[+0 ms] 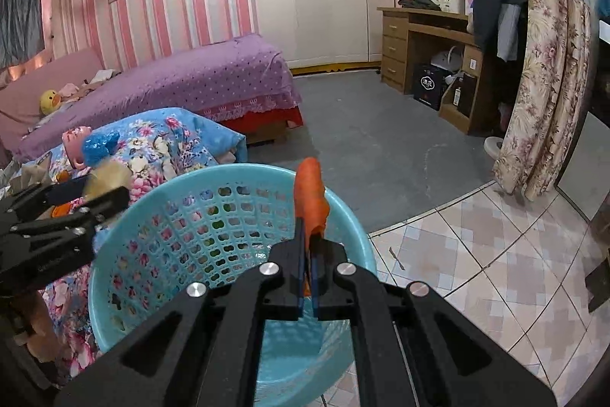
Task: Collect trash
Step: 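Carry plate and orange bag over the blue basket and open both tools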
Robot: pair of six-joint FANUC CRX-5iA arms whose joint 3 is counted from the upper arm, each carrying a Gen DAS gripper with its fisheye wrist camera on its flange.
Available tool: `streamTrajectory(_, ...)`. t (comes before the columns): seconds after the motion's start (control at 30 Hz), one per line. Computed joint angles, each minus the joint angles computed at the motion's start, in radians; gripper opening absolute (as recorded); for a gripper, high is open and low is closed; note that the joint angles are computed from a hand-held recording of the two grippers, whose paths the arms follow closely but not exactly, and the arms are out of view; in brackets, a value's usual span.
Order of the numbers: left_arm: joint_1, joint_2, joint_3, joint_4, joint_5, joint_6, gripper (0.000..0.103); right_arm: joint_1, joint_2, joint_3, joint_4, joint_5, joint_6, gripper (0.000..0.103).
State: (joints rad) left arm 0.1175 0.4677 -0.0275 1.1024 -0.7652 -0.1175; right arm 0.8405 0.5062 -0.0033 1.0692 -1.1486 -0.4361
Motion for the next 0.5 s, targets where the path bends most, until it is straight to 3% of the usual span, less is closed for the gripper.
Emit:
streamTrajectory(0.03,-0.007,-0.008,-0.019,0.036,0.028,-0.030,0.089,0.001,0.003,0.005,-0.002,-0.002,0.006,0.002)
streamTrajectory(0.17,0.002,0.003,-0.004,0.063,0.053,-0.052,0.094,0.002,0.014,0.019,-0.007,-0.005,0.021,0.003)
streamTrajectory(0.5,0.046,0.048,0.058,0.141,0.112,-0.071,0.098,-0.002,0.090,0.135,-0.040,-0.024,0.130,0.003)
